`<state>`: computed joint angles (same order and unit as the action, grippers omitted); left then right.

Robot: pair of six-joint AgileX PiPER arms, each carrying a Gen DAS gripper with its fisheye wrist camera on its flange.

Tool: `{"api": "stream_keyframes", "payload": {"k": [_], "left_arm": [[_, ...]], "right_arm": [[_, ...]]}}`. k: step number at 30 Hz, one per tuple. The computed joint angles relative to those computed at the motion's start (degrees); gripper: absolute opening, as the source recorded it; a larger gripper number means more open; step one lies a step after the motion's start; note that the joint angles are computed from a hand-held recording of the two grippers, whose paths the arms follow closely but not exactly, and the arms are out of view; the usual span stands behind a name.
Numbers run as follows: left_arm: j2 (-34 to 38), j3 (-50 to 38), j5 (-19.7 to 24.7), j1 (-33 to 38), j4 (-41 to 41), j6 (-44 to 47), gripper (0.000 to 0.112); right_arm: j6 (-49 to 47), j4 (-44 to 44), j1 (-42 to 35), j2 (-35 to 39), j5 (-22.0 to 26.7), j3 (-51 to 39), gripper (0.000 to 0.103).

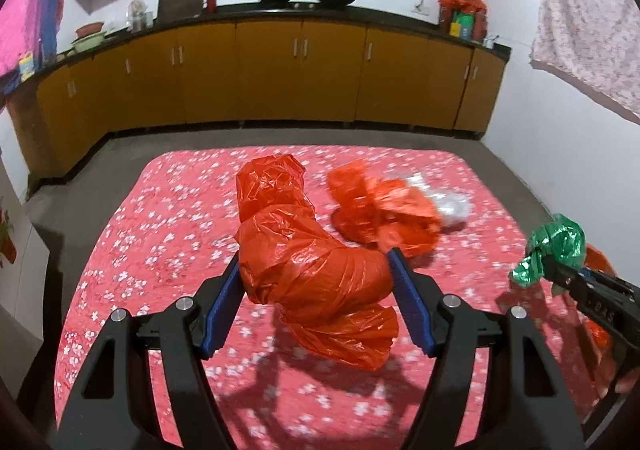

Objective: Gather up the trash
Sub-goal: 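Carry the red bag and green bag over the orange basket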

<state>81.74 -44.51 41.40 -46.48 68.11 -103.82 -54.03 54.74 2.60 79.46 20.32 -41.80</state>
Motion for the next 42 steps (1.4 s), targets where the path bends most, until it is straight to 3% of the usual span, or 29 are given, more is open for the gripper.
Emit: {"api": "stream_keyframes", "payload": {"k": [6,12,20,24,29,42], "left_arm": [[0.75,-3.82,3.94,-6.44,-0.7,1.02,0.07],[4.14,-9.71,6.36,-12.53,-1.29,2.54,0.07],[11.59,-19.33,4.49,-16.97,-2.05,6.08,0.07],[15.89,-24.81,2.59,-18.04,-3.63,9.11,0.07],[21.9,-32.22,-0.53,-18.78,-6.23,13.4,0.07],[34.42,-48.85,-5.5,-19.04,-16.15,27.01,0.07]], "right_arm": [[-3.51,1.36,-10.22,-13.18,7.69,6.17,0.018],[-10.87,4.05,-30.11,-21.03,21.91,7.8,0.018],[-22.67,6.97,-55.41,-20.3,36.94,5.77,0.018],[-27.62,7.81,-63.36,-17.29,39.8,4.87,0.018],[-31.74,8.54,-68.71,-12.45,39.98,3.76,0.018],[-34.18,10.15,-69.68,-3.59,33.78,1.01,0.018]]}}
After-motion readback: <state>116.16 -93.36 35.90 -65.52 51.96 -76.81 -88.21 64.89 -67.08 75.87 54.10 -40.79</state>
